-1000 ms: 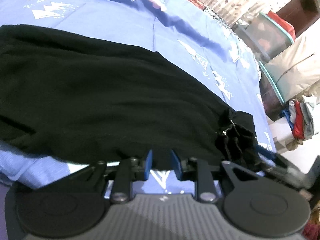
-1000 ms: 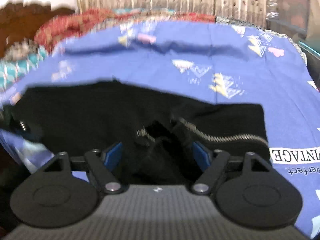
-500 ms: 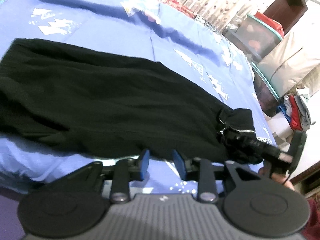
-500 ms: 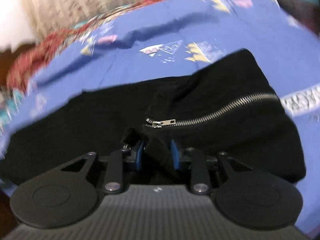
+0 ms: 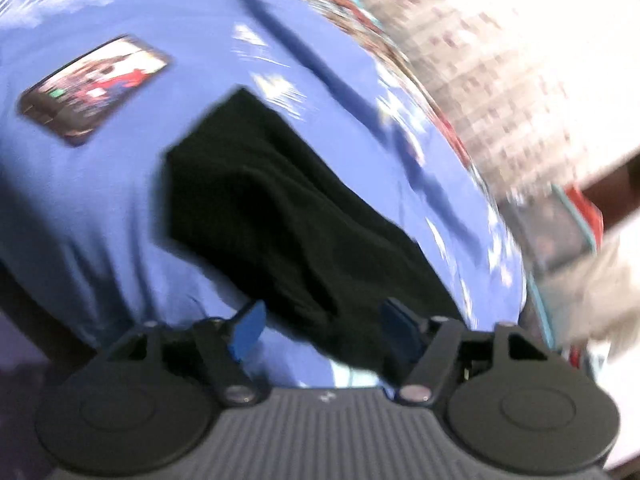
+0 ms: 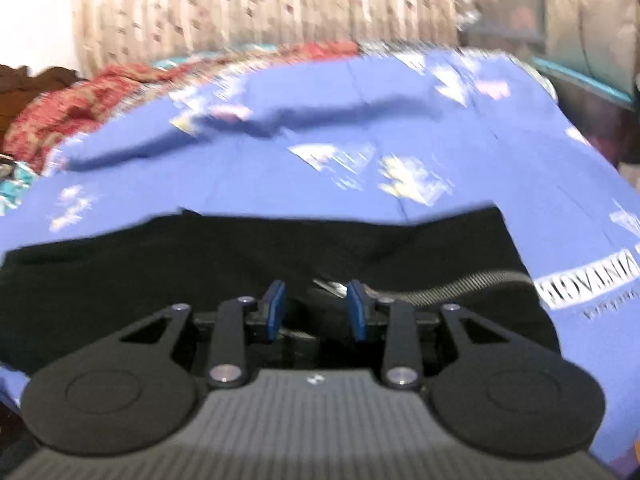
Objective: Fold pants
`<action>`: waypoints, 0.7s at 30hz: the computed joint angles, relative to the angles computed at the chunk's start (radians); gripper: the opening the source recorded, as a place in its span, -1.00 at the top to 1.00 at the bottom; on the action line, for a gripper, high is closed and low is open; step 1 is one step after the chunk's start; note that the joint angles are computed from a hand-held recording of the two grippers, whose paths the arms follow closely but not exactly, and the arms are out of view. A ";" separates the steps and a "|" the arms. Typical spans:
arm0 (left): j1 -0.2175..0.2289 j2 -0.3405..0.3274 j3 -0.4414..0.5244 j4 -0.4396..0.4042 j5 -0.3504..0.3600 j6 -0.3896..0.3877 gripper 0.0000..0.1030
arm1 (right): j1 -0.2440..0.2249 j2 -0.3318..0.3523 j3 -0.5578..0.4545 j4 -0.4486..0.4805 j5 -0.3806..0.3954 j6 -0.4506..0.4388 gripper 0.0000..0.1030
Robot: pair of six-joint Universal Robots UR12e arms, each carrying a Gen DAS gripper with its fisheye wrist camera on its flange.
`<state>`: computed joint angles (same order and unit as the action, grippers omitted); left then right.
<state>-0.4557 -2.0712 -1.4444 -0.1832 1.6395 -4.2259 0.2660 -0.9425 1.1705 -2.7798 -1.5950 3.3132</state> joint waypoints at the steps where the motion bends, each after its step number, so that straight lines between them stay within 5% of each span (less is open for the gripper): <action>1: 0.006 -0.001 -0.006 0.013 0.002 -0.023 -0.38 | 0.004 0.000 -0.005 -0.005 0.018 -0.010 0.28; 10: 0.046 -0.062 0.026 0.066 -0.026 -0.142 -0.89 | 0.041 0.029 -0.079 0.136 0.196 -0.115 0.28; 21: 0.079 -0.109 0.041 0.159 -0.070 -0.196 -0.86 | 0.068 0.046 -0.125 0.223 0.203 -0.223 0.28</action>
<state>-0.3765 -2.1802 -1.4039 -0.0239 1.5700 -4.4215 0.3340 -0.8963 1.0453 -2.5566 -1.3925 3.0901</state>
